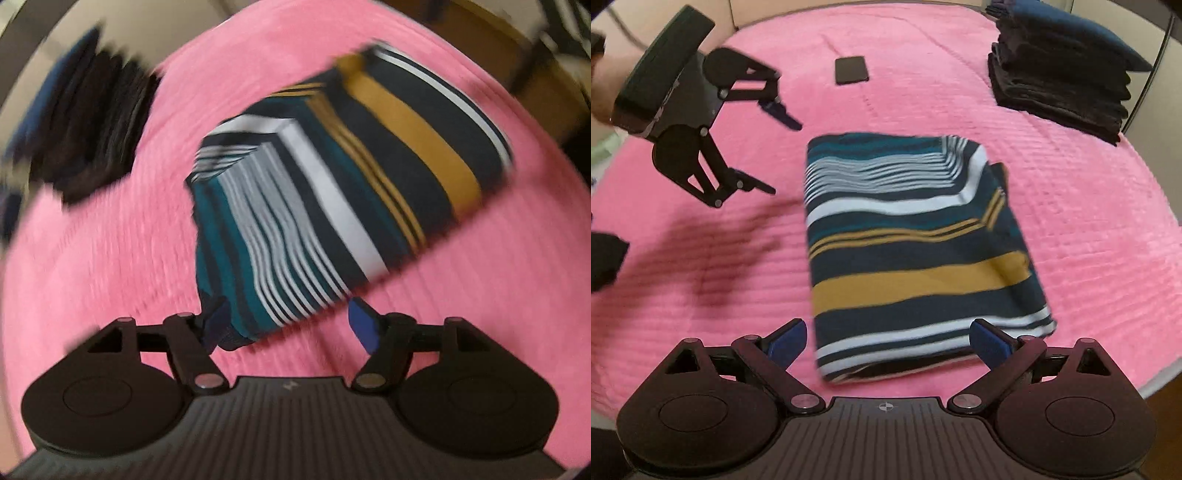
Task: Fold clothes
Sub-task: 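Move both open grippers to the ends of the folded sweater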
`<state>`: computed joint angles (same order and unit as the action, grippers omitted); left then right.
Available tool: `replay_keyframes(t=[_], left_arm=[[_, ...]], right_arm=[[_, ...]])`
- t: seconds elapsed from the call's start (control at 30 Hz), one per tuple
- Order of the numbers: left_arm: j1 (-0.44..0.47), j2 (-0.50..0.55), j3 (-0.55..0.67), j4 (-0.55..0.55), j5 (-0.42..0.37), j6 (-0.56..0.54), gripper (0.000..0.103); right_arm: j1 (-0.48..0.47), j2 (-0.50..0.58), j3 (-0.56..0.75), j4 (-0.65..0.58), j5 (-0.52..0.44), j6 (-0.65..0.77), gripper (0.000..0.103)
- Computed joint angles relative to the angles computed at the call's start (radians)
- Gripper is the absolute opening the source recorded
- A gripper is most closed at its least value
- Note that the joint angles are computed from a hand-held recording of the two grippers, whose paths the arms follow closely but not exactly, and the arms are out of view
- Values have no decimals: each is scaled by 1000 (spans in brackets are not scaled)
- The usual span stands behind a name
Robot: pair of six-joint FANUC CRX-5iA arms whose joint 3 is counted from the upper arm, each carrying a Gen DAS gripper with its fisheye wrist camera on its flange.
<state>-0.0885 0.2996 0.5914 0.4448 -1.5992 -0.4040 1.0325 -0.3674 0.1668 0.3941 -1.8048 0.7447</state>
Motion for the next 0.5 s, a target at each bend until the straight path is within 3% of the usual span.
replay_keyframes(t=[0.13, 0.3, 0.37, 0.5], left_arm=[[49, -49, -85, 8, 10, -174, 66], [103, -18, 24, -45, -114, -180, 68], [133, -19, 37, -33, -136, -193, 85], [164, -11, 70, -12, -183, -184, 89]], right_arm=[[70, 77, 85, -28, -100, -174, 97], [77, 194, 262, -88, -214, -283, 97], [80, 227, 313, -84, -230, -287, 97], [82, 294, 406, -58, -268, -239, 97]])
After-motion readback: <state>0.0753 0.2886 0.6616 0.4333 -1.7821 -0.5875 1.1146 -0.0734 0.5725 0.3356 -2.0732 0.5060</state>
